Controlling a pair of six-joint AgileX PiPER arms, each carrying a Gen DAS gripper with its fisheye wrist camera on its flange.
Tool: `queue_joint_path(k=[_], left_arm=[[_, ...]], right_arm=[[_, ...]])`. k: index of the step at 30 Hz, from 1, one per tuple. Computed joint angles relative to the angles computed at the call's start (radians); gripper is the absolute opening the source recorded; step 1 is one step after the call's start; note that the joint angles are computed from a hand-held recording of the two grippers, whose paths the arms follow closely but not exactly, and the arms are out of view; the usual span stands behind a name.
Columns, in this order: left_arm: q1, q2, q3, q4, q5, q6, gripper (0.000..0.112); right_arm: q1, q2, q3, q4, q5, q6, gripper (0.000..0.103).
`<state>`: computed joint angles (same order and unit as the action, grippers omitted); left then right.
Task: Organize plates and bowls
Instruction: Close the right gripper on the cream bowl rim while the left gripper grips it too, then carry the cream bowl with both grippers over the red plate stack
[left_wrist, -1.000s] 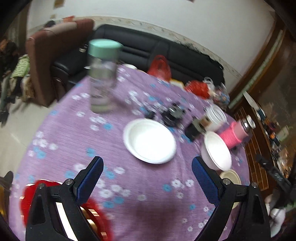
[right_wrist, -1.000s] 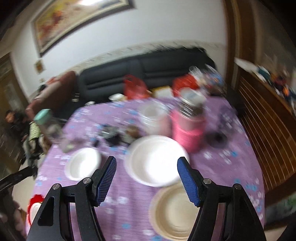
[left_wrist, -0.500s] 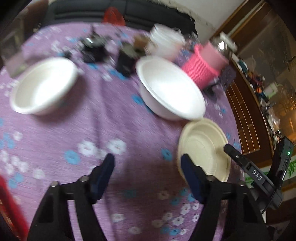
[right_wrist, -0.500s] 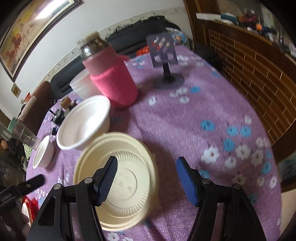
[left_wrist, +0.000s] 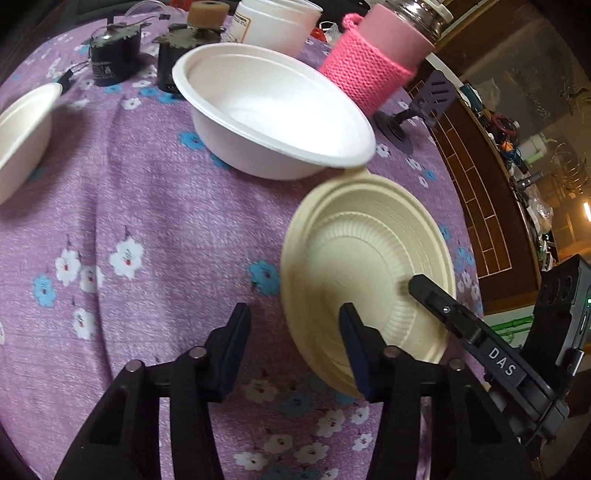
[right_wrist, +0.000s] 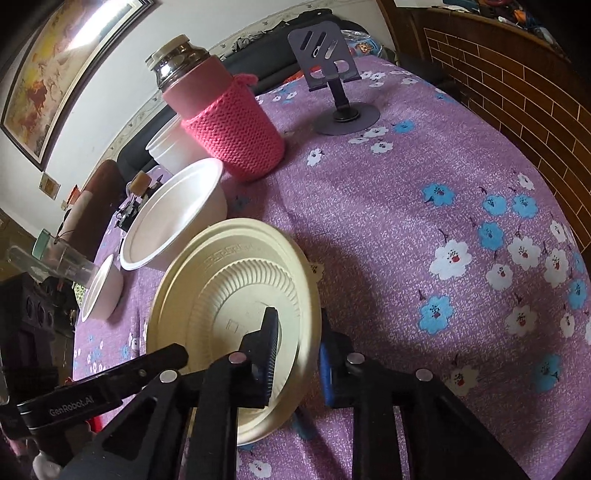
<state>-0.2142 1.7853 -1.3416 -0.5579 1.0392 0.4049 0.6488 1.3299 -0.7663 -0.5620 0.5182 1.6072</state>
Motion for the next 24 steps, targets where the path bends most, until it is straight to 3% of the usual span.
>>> queue_joint_path(k=[4, 13, 18, 24], left_arm=[[-0.028, 0.002, 0.001, -0.003, 0.003, 0.011, 0.021], [-0.004, -0.125, 0.134, 0.015, -0.057, 0.065, 0.019], [0.023, -0.265, 0.269, 0.052, -0.138, 0.101, 0.019], [0.131, -0.416, 0.395, 0.014, -0.149, 0.197, 0.019]], right_arm=[[0.028, -0.003, 0.001, -0.018, 0.01, 0.031, 0.02], [0.168, -0.005, -0.03, -0.118, 0.122, 0.152, 0.016], [0.31, 0.022, -0.069, -0.208, 0.215, 0.262, 0.016], [0.445, 0.033, -0.055, -0.314, 0.227, 0.458, 0.016]])
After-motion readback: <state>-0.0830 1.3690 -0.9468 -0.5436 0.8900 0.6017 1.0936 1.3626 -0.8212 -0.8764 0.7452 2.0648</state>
